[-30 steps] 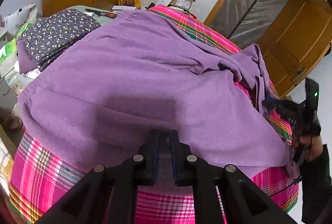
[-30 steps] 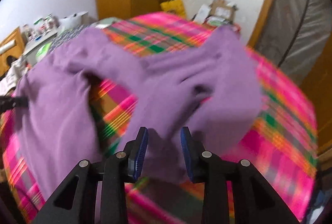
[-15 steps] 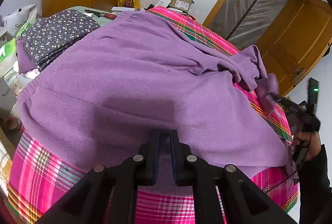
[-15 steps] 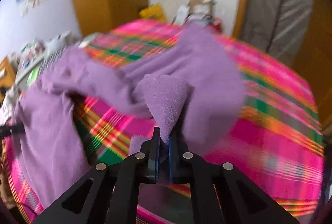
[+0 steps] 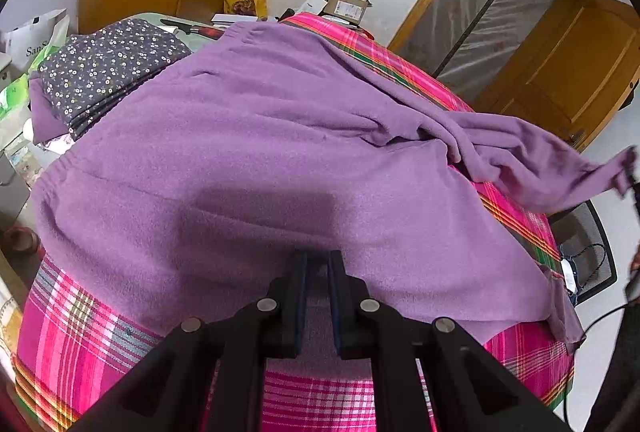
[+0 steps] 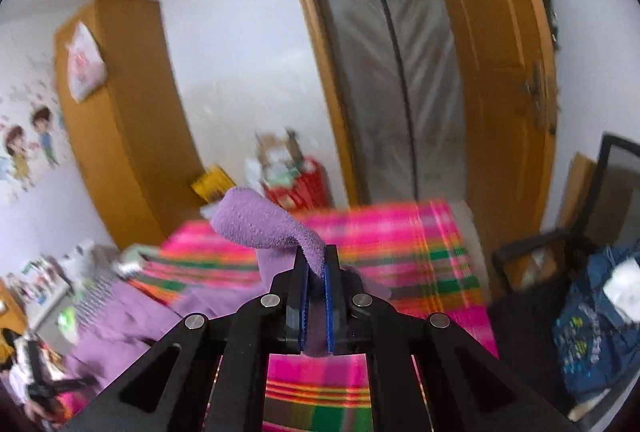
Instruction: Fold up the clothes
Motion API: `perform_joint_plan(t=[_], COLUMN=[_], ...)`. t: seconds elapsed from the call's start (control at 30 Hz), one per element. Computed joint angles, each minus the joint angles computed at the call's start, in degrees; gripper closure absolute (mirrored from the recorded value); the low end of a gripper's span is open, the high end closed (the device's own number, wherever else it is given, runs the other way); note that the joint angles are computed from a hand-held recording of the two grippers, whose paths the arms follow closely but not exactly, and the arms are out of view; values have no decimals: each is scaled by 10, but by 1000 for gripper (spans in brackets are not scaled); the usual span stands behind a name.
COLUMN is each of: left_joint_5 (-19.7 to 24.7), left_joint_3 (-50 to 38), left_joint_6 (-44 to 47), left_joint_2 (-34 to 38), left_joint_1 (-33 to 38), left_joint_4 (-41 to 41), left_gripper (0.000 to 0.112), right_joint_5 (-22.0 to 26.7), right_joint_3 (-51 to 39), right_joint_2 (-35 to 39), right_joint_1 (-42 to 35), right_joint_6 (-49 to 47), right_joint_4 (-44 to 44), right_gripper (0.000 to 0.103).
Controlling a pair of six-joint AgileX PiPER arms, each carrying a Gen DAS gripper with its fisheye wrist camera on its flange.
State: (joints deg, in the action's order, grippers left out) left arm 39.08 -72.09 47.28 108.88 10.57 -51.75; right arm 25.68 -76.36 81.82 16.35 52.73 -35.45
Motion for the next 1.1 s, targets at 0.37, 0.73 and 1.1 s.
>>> perform_joint_plan(t=[0.37, 0.73, 1.1], left_joint_5=[-1, -14, -40], left_joint_3=[0, -1, 22], left_joint_6=[3, -40, -10], left_joint_2=[1, -10, -32], left_joint_1=[2, -14, -47], left_joint_4=[-5, 43, 26], left_gripper=[101, 101, 101], right_joint_5=[23, 126, 83], right_joint_3=[-67, 25, -172], right_joint_2=[16, 110, 312], right_joint_1=[-12, -35, 145], right_joint_6=[1, 67, -342], right_joint_4=[-2, -57, 163], right_gripper=[96, 69, 68])
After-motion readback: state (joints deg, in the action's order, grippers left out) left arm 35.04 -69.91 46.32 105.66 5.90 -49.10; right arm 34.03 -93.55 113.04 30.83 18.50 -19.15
